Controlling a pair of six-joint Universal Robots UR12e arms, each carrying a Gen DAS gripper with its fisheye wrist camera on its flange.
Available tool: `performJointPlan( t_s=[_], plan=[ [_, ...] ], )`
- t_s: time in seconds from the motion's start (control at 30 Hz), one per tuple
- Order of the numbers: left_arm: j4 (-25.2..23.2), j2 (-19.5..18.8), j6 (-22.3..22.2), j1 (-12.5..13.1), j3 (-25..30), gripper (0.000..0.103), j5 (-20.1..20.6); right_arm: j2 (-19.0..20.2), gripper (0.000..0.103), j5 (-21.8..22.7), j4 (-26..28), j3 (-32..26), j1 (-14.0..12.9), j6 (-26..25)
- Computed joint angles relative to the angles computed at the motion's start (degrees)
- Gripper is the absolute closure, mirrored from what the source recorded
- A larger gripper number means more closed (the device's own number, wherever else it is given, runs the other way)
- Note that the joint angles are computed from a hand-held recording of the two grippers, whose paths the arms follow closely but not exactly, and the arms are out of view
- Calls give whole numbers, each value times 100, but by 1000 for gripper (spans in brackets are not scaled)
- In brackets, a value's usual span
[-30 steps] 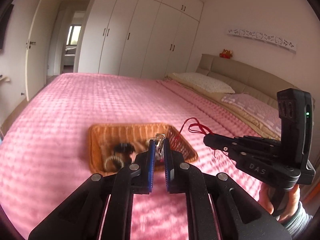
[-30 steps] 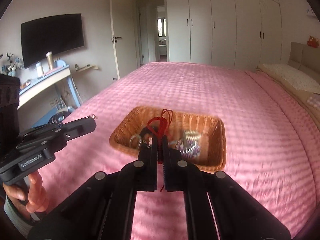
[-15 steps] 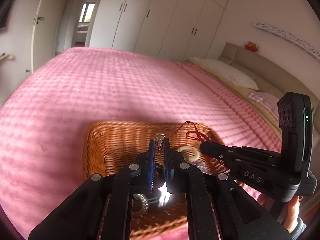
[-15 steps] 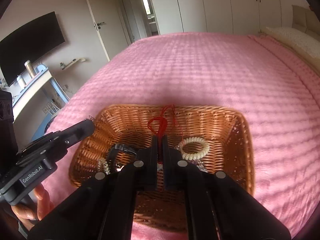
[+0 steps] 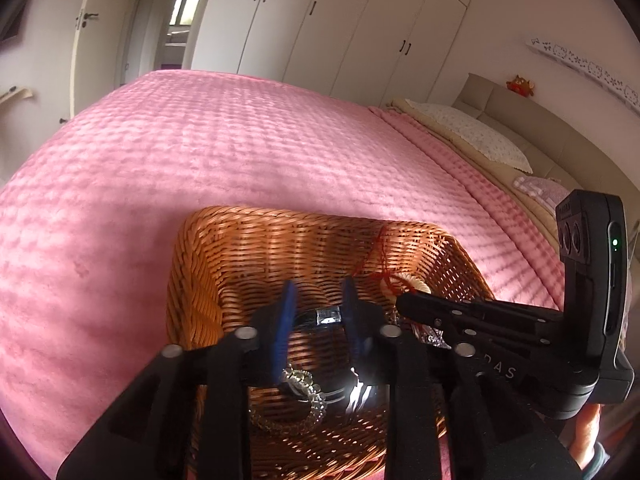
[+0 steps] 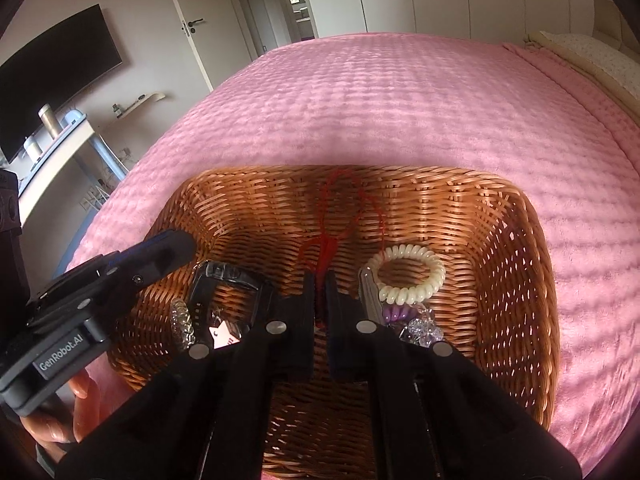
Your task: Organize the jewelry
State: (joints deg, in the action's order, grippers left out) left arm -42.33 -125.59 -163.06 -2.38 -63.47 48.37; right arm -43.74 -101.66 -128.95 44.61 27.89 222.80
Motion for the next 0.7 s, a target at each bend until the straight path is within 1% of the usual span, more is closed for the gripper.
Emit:
performJointPlan(
  t_s=[0.03,0.07,0.1,0.13,0.17,0.2,0.23,0.3,0.37,0.4,0.43,0.5,0.6,0.63,0.67,0.7],
  plan=[
    [18,24,-3,9,-31,72,-29,-32,94,7,-63,58,2,24],
    [20,46,-6,26,-60,70,-88,-73,92,-2,-129,130,6,50],
    [53,80,-38,44,-103,67,-139,-127,88,-32,-221,225,20,81],
    [102,113,-74,57,-145,65,-182,-173,82,-45,-298,299,30,100],
    [166,162,-99,81,-213,63,-257,-238,79,-75,-402,407,51,136],
    [243,215,-129,106,-289,62,-318,-292,72,-104,-476,493,67,168],
    [322,272,-156,124,-369,60,-363,-367,62,-138,-581,612,93,204],
    [507,420,-170,181,-579,56,-498,-521,50,-232,-869,873,166,198],
    [640,584,-109,238,-808,55,-613,-638,48,-354,-1087,1068,260,62],
    [732,675,-64,264,-941,55,-620,-675,47,-521,-1097,1114,324,12],
    [839,770,-19,288,-1081,53,-602,-717,43,-799,-1069,1162,413,-14],
    [1084,965,41,343,-1384,49,-585,-796,36,-1146,-1104,1279,542,4],
    [1472,1260,50,437,-1854,45,-537,-911,36,-1573,-1177,1451,716,72],
    [1643,1359,27,469,-2024,44,-509,-942,35,-1779,-1164,1488,794,84],
    [1784,1436,8,495,-2154,43,-485,-967,35,-1888,-1208,1527,846,101],
    [1960,1540,-12,526,-2329,39,-435,-1008,35,-1961,-1311,1609,891,115]
  ],
)
